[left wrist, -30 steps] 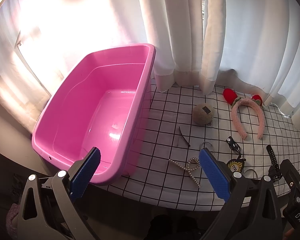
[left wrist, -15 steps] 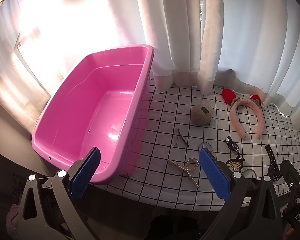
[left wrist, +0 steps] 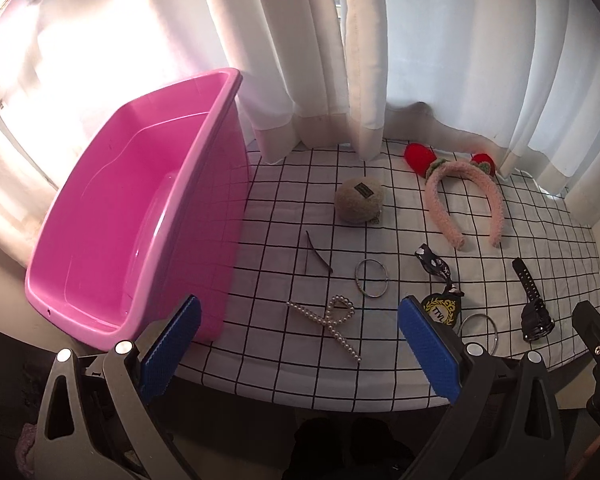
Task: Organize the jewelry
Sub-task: 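Grasp the black watch with the right tool while the left tool grasps the scarf hair tie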
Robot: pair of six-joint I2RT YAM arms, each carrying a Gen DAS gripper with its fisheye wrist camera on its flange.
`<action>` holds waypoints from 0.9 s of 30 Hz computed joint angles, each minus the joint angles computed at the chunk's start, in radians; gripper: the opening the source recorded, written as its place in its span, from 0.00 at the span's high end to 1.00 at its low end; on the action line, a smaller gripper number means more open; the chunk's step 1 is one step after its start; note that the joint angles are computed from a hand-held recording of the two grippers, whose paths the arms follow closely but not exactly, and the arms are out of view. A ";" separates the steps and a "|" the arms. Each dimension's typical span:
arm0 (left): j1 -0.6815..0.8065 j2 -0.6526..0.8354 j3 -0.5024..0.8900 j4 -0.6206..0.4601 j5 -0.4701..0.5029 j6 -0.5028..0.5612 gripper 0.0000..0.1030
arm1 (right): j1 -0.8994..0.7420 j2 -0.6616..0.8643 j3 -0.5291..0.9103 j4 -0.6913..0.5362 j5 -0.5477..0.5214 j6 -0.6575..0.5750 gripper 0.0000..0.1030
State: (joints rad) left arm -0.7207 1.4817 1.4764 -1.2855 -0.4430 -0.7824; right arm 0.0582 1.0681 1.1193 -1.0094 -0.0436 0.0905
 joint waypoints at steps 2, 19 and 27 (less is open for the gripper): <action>-0.008 0.018 -0.029 0.061 0.065 0.016 0.06 | -0.098 -0.011 -0.043 0.017 -0.055 -0.071 0.09; -0.134 0.336 -0.082 0.438 0.198 0.058 0.06 | -0.522 0.265 -0.237 0.219 -0.231 -0.454 0.09; -0.105 0.428 -0.059 0.507 0.251 0.003 0.06 | -0.467 0.438 -0.222 0.313 -0.204 -0.417 0.09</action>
State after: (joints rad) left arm -0.8258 1.9096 1.4178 -0.7789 -0.1920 -0.7799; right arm -0.4089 1.5058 0.8973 -0.6965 -0.2481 -0.3267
